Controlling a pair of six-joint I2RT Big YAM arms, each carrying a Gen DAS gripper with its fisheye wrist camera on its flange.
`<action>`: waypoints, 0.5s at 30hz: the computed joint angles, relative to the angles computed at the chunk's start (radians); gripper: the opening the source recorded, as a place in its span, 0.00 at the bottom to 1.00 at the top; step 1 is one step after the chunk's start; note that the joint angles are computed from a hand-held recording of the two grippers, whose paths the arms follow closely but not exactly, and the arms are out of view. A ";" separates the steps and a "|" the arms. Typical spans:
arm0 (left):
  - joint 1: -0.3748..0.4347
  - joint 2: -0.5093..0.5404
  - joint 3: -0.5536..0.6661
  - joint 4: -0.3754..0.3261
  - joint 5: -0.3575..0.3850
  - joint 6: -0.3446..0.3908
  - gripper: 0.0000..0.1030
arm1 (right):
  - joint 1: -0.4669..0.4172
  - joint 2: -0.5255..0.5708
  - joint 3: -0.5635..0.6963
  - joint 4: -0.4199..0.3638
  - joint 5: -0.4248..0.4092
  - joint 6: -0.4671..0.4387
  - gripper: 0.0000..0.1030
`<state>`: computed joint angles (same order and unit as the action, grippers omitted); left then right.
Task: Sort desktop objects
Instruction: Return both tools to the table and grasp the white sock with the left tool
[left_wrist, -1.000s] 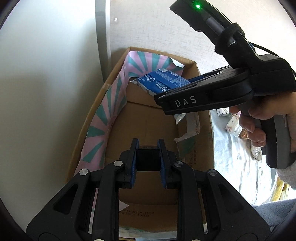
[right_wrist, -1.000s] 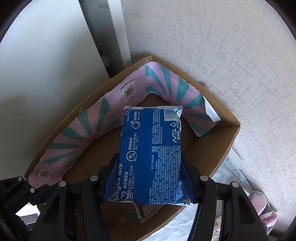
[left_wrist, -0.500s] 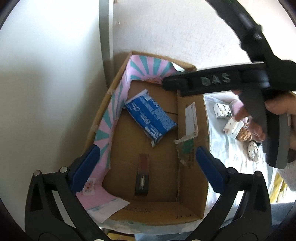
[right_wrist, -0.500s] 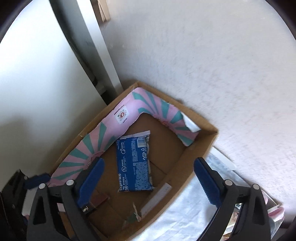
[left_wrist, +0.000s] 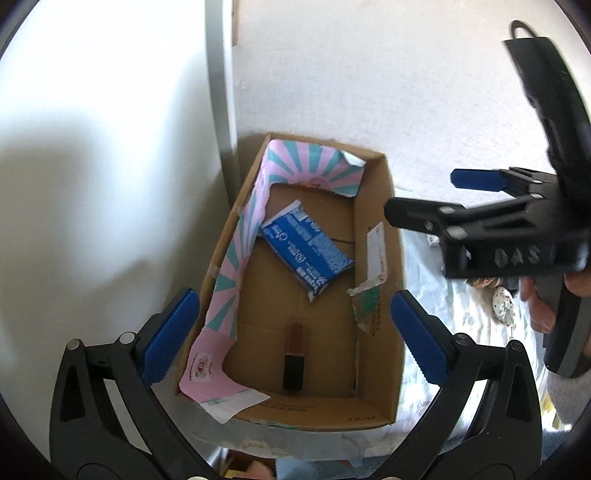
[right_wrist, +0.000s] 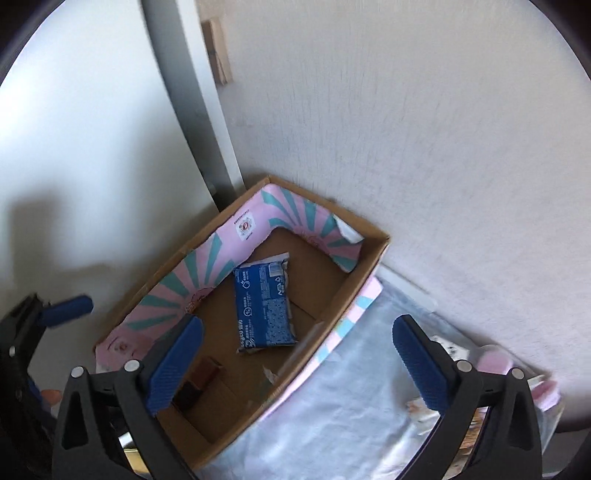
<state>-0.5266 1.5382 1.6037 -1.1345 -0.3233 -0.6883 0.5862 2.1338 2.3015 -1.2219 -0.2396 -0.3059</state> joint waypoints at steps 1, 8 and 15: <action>-0.008 -0.004 0.008 -0.009 -0.008 0.005 1.00 | -0.002 -0.032 -0.041 0.033 0.009 -0.002 1.00; -0.037 0.028 0.071 0.024 -0.021 0.037 1.00 | -0.050 -0.123 -0.139 0.088 -0.018 0.065 0.99; -0.077 0.116 0.220 0.003 -0.016 0.148 1.00 | -0.158 -0.204 -0.216 0.111 -0.025 0.171 1.00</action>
